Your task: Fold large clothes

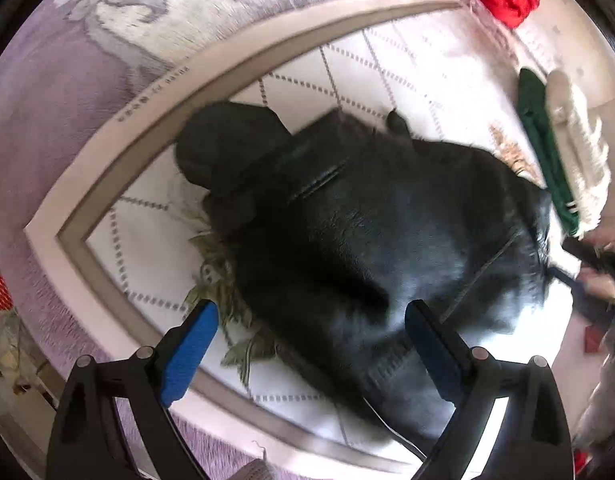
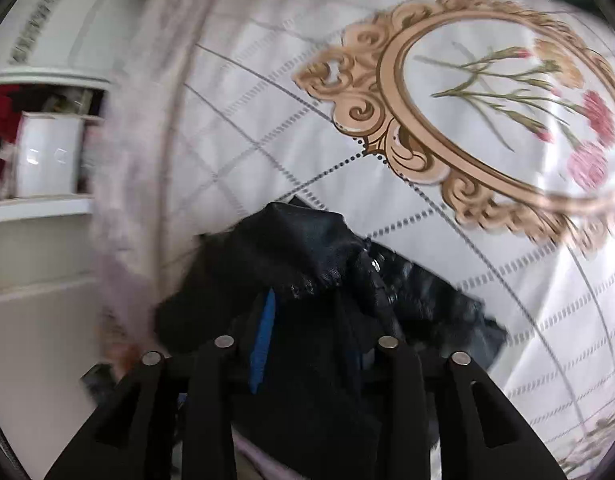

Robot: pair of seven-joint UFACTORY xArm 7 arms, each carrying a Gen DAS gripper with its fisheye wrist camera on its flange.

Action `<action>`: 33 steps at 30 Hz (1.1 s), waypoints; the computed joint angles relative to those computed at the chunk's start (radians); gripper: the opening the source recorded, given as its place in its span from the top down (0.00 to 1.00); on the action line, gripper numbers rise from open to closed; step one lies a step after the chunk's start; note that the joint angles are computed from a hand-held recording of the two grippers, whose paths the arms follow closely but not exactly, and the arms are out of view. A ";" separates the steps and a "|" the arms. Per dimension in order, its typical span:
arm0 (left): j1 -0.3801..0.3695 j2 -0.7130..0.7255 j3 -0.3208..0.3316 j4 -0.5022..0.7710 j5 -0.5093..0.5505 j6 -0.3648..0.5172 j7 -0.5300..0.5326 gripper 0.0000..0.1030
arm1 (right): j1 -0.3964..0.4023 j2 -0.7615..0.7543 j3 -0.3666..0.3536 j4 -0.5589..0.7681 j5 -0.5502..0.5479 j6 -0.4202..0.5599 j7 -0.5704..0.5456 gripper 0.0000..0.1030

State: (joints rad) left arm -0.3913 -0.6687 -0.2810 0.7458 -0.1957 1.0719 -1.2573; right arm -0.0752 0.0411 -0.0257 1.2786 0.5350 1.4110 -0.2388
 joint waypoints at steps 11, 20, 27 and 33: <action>-0.034 -0.075 0.007 -0.222 -0.172 -0.360 -0.065 0.08 | -0.106 -0.145 -0.168 -0.489 0.238 0.040 -0.094 0.06; 0.039 -0.028 0.000 -0.212 0.008 -0.419 -0.127 0.18 | -0.121 -0.092 -0.086 -0.529 0.439 0.042 -0.272 0.23; 0.083 -0.024 -0.016 -0.117 0.133 -0.338 -0.122 0.68 | -0.106 -0.154 -0.093 -0.551 0.484 0.033 -0.216 0.55; 0.092 0.004 -0.029 -0.009 0.161 -0.273 -0.122 0.74 | -0.118 -0.207 -0.133 -0.450 0.417 0.159 -0.200 0.59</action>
